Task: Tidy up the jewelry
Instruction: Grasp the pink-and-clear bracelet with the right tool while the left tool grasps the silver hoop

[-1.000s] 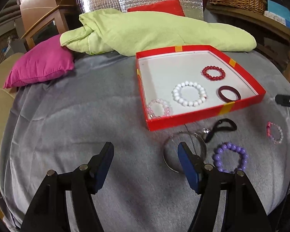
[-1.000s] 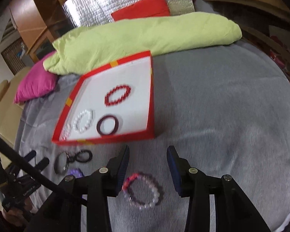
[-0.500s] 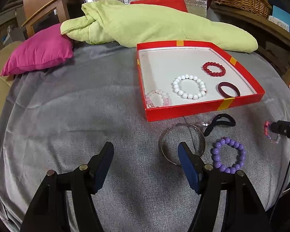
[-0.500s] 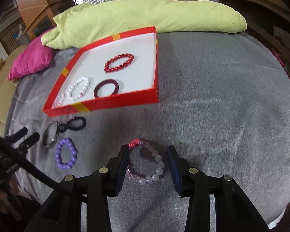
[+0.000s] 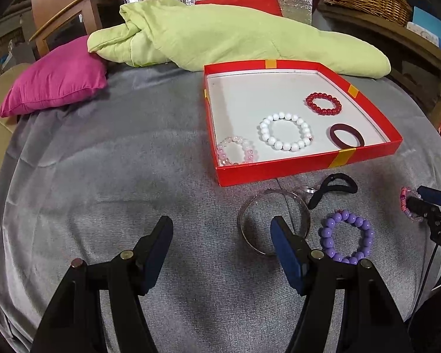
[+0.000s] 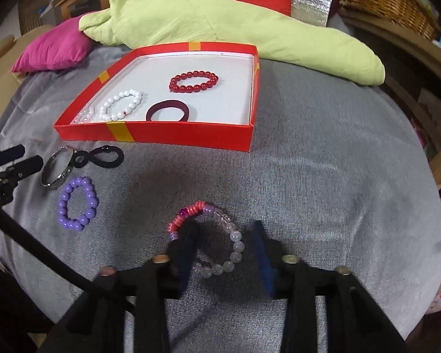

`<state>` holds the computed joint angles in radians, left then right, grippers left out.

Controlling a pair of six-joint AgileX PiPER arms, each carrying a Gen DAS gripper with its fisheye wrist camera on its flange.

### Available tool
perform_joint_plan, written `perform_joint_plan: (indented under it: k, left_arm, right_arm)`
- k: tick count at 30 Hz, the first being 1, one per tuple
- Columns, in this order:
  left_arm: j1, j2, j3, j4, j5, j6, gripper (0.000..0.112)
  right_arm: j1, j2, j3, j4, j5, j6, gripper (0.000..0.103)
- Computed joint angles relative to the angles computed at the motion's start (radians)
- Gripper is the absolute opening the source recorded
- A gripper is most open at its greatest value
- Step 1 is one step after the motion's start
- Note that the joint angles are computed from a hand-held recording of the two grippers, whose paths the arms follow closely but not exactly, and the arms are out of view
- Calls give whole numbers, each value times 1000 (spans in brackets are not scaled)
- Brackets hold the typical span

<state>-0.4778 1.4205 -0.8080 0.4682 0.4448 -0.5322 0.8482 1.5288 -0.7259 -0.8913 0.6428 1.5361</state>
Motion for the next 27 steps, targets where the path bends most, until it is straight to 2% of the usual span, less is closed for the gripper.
perform_joint_plan:
  k: [1,6,13,22,27]
  left_arm:
    - [-1,1,-1,2,0,-1,70]
    - [-4,4,-1,4,-2,-4,70]
    - [-26,16,-9,16,-2,-16,70]
    - [-17,51,-26,-117,-3,117,70]
    - [-16,61,-24,-144,-3,141,70]
  right_arm:
    - [2,2,-3,-5,2,-3,21]
    - [11,15,-17,-21,8,0,10]
    - [-21,12,-14,-12,-39,8,10]
    - [-37,16,-7,-16,-71,35,10]
    - [-35,19,-9,-25,-68,50,10]
